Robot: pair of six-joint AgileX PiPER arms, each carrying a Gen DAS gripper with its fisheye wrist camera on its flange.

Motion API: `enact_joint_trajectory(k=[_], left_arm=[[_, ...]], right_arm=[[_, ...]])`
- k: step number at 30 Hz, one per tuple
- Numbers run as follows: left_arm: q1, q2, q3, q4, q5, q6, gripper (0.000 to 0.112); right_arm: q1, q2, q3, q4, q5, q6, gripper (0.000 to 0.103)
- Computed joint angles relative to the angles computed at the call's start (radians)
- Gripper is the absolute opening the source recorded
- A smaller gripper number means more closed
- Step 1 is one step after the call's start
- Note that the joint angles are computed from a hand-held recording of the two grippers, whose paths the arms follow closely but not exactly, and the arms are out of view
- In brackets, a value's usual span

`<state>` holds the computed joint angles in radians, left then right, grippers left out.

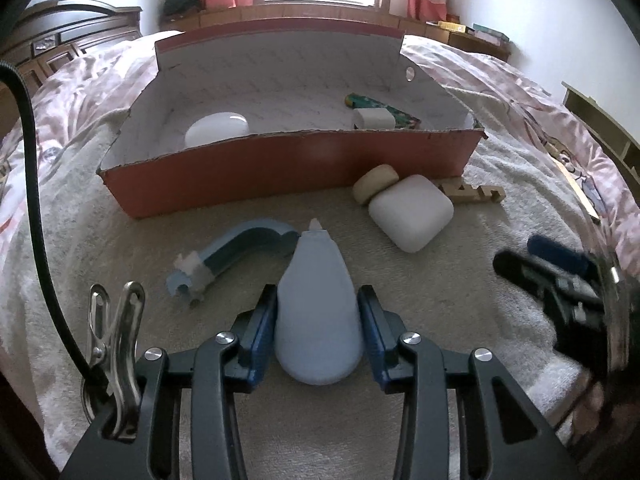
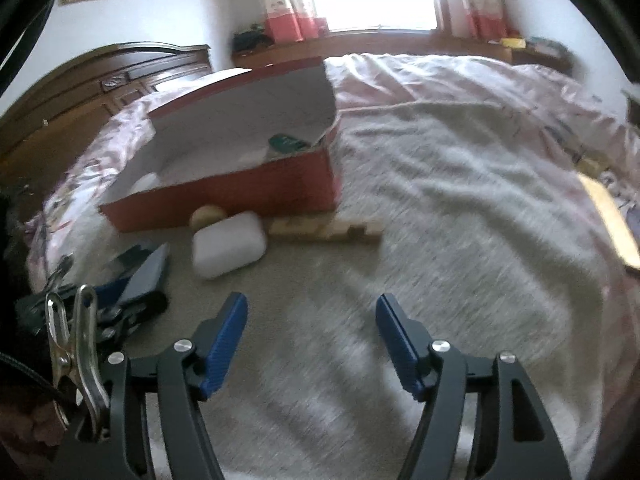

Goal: Organize rigid objects
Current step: 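Move the left tool to the light-blue teardrop piece and grasp it, then grasp the wooden notched stick with the right tool while the left tool lifts the teardrop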

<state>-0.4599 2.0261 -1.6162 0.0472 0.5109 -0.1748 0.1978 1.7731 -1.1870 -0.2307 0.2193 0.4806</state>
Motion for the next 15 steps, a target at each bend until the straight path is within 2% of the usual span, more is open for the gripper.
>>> enact_joint_trajectory(k=[4, 7, 10, 15], left_arm=[[0.0, -0.005, 0.018, -0.004, -0.026, 0.009, 0.041], [0.009, -0.006, 0.023, -0.042, -0.035, 0.042, 0.041], [0.018, -0.008, 0.029, -0.084, -0.045, 0.08, 0.041], [0.029, -0.013, 0.042, -0.141, -0.061, 0.133, 0.041]], right_arm=[[-0.012, 0.062, -0.116, -0.083, 0.089, 0.085, 0.07], [-0.009, 0.128, -0.227, -0.077, 0.187, 0.071, 0.07], [0.003, 0.163, -0.289, -0.105, 0.23, 0.088, 0.07], [0.017, 0.208, -0.373, -0.057, 0.277, 0.052, 0.073]])
